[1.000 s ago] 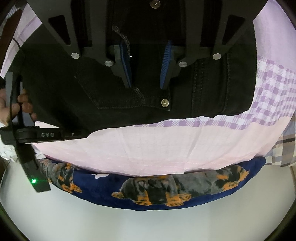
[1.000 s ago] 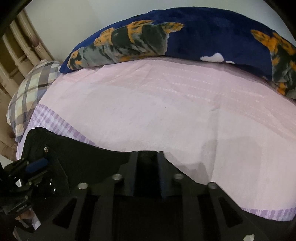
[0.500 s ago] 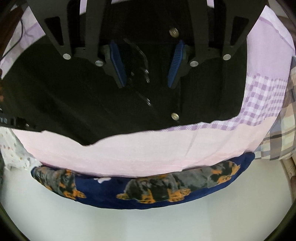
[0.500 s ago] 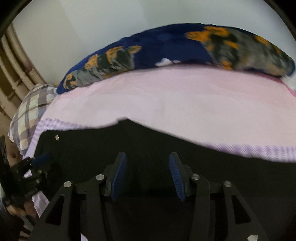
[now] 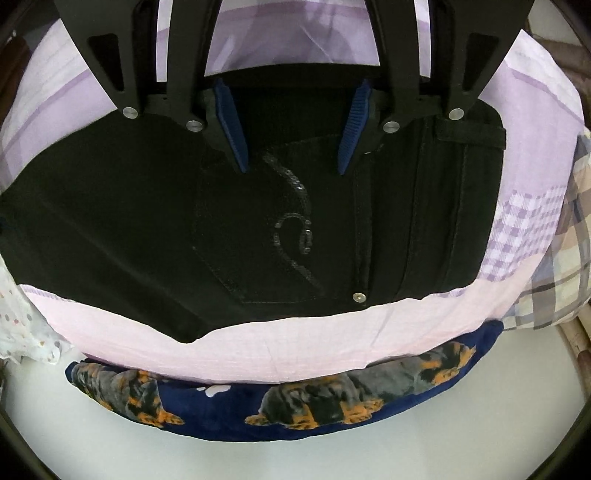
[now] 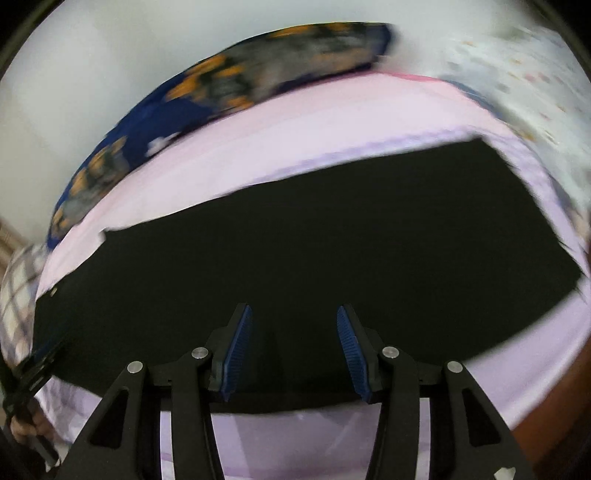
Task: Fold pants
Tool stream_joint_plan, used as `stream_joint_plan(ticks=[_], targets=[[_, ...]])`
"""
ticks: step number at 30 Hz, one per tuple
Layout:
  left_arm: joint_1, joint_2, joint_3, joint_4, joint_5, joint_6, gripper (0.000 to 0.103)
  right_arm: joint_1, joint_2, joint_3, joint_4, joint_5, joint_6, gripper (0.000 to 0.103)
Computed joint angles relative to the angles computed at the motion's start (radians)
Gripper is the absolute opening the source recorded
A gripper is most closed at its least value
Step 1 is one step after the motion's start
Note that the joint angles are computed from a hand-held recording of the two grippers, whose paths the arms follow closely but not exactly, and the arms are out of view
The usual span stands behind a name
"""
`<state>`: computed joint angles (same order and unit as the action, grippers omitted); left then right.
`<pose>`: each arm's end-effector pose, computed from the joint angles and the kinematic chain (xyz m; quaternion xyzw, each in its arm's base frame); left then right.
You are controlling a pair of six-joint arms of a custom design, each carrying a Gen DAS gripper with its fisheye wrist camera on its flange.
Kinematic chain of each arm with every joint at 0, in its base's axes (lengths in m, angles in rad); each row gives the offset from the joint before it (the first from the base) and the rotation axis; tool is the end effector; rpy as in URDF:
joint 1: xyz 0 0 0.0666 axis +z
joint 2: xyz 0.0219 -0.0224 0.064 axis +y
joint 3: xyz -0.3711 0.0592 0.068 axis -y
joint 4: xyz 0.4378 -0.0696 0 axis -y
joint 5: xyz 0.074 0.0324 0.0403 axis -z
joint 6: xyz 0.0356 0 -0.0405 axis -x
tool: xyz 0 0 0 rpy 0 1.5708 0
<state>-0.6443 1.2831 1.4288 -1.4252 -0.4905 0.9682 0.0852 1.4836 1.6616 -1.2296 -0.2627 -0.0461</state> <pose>0.3657 -0.2542 0.4683 -0.1895 0.9416 0.0647 0.2708 0.5391 0.0549 0.4895 -0.0523 0.9573 0.1430 0.2456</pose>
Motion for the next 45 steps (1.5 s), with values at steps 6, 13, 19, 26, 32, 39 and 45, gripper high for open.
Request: stream_joint_plan(ticks=[6,13,19,26,32,39,45], targets=[[-0.016,0.035,0.055,0.051,0.041,-0.051,0.054,-0.153,-0.041,-0.051,0.035,-0.041,-0.094,0.045],[-0.034,0.119,0.157,0.135,0.119,-0.168,0.056,-0.287,-0.043,-0.086,0.069,-0.137,-0.228,0.047],[-0.049,0.218,0.267,0.164,0.186,-0.263,0.057,-0.324,-0.018,-0.080,0.098,-0.167,-0.292,0.047],[-0.066,0.313,0.362,0.149,0.247,-0.351,0.057,-0.348,0.037,-0.042,0.149,-0.190,-0.345,0.035],[-0.081,0.376,0.425,0.143,0.287,-0.447,0.057,-0.360,0.067,-0.024,0.160,-0.213,-0.373,0.011],[-0.079,0.417,0.440,0.134,0.321,-0.460,0.056,-0.360,0.049,-0.029,0.198,-0.307,-0.422,0.008],[-0.057,0.362,0.385,0.189,0.331,-0.382,0.056,-0.264,0.047,0.021,0.199,-0.400,-0.406,0.008]])
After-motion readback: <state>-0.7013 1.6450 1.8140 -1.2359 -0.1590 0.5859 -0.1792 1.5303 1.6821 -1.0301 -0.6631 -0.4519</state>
